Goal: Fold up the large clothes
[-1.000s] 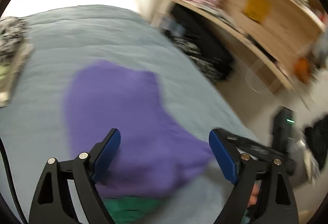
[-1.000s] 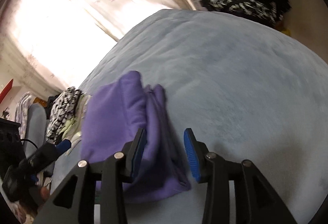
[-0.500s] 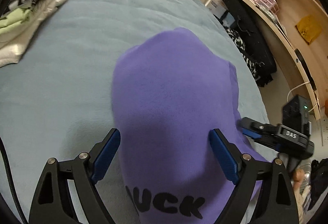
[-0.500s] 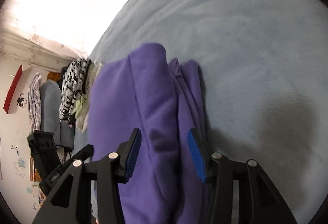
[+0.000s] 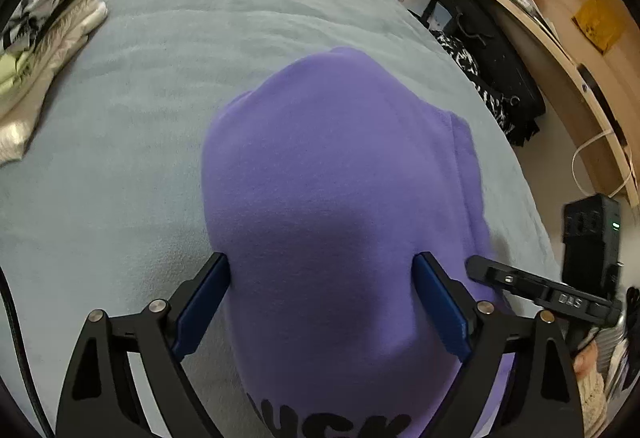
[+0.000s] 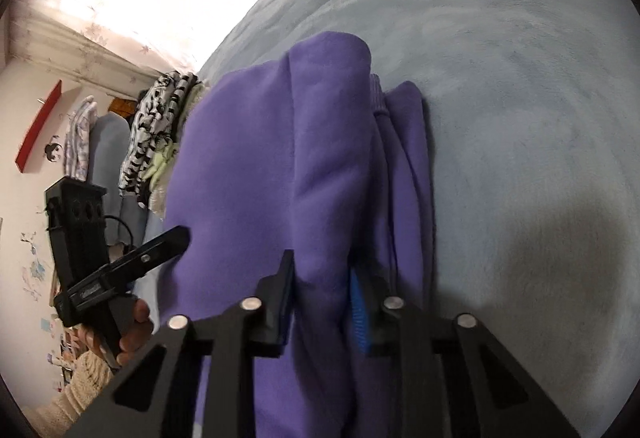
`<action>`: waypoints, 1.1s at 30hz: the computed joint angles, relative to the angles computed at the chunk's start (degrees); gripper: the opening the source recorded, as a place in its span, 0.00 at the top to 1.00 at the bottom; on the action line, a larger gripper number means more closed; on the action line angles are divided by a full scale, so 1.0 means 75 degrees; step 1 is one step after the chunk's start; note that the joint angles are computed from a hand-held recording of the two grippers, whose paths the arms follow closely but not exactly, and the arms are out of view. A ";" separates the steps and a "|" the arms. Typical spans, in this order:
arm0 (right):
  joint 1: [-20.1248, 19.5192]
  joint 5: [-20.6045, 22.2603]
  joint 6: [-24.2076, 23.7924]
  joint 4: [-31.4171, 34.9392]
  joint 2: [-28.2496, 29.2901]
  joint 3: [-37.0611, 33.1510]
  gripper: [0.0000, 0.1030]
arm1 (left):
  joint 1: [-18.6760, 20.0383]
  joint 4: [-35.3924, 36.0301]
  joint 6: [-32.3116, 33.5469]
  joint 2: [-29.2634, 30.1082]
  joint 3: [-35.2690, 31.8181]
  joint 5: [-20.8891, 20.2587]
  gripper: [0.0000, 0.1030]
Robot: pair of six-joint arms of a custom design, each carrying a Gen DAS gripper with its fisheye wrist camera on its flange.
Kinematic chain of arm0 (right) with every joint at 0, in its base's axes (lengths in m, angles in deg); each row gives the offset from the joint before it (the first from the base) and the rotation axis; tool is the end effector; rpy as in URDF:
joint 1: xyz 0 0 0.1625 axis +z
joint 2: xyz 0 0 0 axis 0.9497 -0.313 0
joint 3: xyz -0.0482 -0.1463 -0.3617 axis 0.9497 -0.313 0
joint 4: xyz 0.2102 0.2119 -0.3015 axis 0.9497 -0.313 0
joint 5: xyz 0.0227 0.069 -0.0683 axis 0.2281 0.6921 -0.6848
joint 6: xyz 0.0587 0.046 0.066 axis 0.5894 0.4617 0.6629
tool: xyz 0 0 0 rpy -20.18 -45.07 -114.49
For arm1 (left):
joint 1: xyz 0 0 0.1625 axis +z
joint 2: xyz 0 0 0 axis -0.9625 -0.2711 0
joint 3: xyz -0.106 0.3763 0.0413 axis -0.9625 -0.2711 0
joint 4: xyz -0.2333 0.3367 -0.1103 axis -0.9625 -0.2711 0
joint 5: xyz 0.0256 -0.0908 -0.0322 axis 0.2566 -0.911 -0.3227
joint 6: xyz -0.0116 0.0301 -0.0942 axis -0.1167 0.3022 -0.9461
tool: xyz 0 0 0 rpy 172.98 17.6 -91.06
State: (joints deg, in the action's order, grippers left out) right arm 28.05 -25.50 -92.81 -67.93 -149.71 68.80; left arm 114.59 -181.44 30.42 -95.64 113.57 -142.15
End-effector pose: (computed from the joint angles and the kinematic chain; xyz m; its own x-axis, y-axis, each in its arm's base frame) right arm 0.2018 -0.3947 0.1647 -0.9548 -0.2938 0.0441 -0.2965 0.9328 -0.2049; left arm -0.1487 -0.3780 0.2470 -0.9171 -0.0109 -0.3984 0.1787 0.8822 -0.4356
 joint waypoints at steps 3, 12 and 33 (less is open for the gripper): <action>-0.0089 0.0248 -0.0003 -0.0191 -0.0741 0.0560 0.84 | -0.0413 0.0740 -0.0025 -0.0239 -0.0022 0.0244 0.18; 0.0108 -0.0993 -0.0007 -0.2062 -0.0669 0.1377 0.85 | -0.1401 0.1601 -0.0868 0.0514 -0.0018 0.1497 0.17; 0.1081 -0.1892 0.0439 -0.1749 -0.1115 0.1093 0.75 | -0.2257 0.3693 -0.3104 -0.0373 0.0202 0.2411 0.04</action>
State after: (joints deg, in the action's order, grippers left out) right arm 36.16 -39.69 -89.52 -81.05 -158.07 77.00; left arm 97.66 -153.74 7.14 -98.43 115.09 -124.08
